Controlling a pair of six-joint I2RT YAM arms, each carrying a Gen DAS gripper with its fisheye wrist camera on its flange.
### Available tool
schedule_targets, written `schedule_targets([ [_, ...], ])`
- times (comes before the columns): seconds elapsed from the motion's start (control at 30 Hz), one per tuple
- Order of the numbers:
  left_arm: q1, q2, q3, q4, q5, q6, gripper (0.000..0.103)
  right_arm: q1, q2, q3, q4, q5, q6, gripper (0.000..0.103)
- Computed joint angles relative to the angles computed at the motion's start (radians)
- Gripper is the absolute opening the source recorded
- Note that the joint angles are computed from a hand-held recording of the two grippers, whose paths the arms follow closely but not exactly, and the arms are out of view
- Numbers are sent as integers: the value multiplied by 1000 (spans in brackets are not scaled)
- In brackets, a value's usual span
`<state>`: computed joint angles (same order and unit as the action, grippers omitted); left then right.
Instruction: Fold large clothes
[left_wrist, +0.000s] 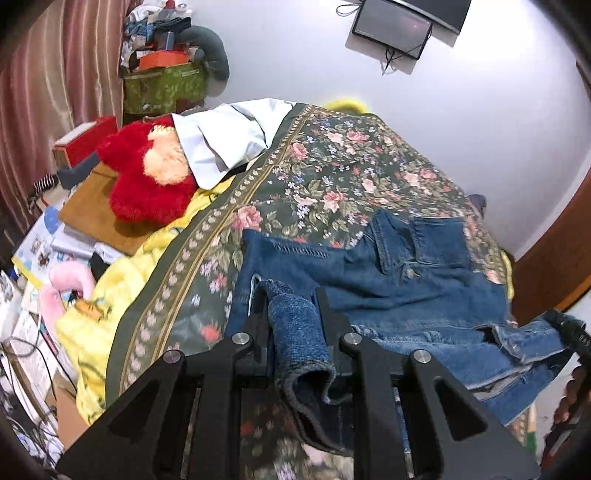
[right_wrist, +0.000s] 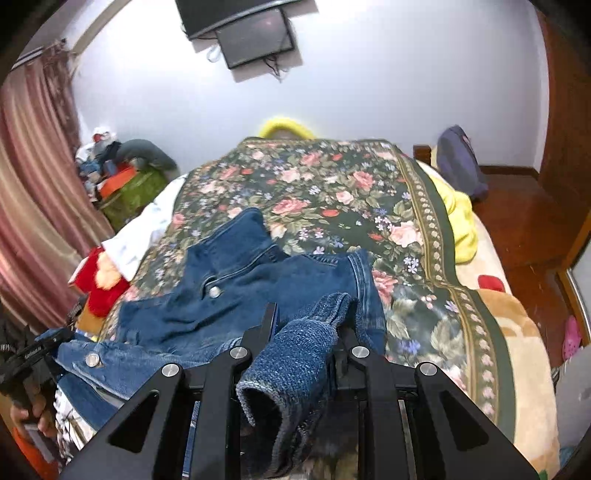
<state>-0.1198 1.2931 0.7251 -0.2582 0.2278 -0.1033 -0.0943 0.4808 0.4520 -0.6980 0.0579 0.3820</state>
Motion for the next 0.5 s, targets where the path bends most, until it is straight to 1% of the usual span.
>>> schedule_targets([
  [0.07, -28, 57, 25, 35, -34, -4, 18, -62, 97, -13, 96, -50, -36, 18],
  [0.13, -36, 138, 73, 57, -38, -7, 18, -113, 204, -10, 180, -99, -68, 18],
  [0.17, -35, 186, 104, 65, -33, -13, 18, -126, 238, -7, 204, -113, -77, 18],
  [0.23, -30, 261, 152, 75, -24, -23, 19, -139, 365, 13, 283, -127, -102, 18],
  [0.27, -30, 303, 180, 77, -24, -34, 19, -137, 396, 18, 304, -126, -105, 18],
  [0.3, -30, 354, 217, 74, -27, -51, 19, -131, 466, 31, 349, -123, -116, 18],
  [0.37, -31, 440, 277, 69, -37, -74, 19, -123, 555, 49, 403, -114, -143, 18],
  [0.5, -54, 623, 390, 66, -105, -73, 20, -170, 752, 88, 486, -185, -207, 19],
])
